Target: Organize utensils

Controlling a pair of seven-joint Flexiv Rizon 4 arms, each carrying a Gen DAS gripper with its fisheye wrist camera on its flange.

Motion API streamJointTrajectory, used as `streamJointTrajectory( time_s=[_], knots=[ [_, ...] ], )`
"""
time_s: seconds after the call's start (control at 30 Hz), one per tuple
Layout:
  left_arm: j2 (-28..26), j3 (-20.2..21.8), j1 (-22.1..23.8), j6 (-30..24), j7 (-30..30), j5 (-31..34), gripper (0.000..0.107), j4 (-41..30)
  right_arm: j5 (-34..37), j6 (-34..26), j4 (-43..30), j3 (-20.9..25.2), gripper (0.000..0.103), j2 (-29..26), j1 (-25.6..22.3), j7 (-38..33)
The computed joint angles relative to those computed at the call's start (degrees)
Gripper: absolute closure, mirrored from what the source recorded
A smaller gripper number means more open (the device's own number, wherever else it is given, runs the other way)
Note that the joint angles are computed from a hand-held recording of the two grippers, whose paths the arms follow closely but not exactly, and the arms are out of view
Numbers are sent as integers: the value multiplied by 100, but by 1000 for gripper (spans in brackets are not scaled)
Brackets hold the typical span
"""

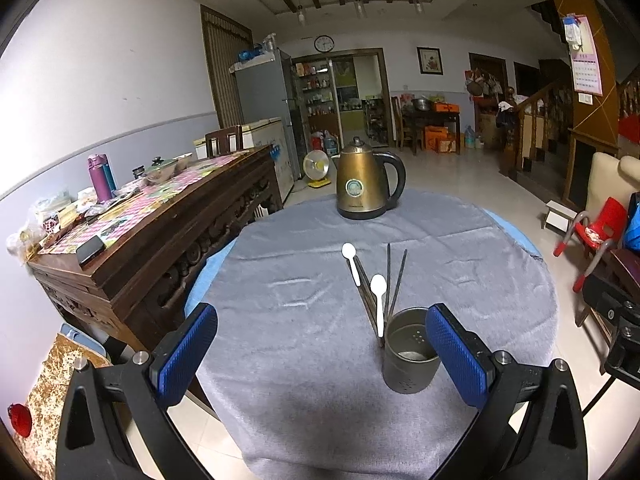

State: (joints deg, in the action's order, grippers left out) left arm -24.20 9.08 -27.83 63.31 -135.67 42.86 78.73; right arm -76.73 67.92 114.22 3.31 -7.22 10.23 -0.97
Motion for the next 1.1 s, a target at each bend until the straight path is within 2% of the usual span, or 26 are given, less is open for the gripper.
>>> streamJointTrajectory(
  time_s=[0.13,0.43,0.57,0.73,0.8,0.87,0.97,1.1],
  knots=[
    [-61,-33,60,3,65,-124,4,-31,-80,79,-58,-50,0,-112,-18,71],
    [-236,-44,166,3,317,-475,4,-153,453,53,-241,-115,0,-356,115,-400],
    [-339,-105,348,42,644,-845,4,-185,737,151,-377,-166,0,-512,152,-663],
    [-542,124,425,-51,676,-969,4,-423,2367,716,-843,-82,0,-1014,98,-1889],
    [-641,161,484,-140,744,-1033,4,-536,3185,754,-1160,109,0,-1284,15,-2520],
    [-762,142,597,-227,875,-1178,4,-653,3744,727,-1441,246,0,-1505,-19,-2963],
    [-965,14,824,-300,1158,-1537,4,-799,4723,551,-2073,692,0,-1963,-201,-3855],
    [-1280,-256,1149,-376,1789,-2233,4,-987,5481,196,-2969,1004,4,-2596,-267,-4653]
  ],
)
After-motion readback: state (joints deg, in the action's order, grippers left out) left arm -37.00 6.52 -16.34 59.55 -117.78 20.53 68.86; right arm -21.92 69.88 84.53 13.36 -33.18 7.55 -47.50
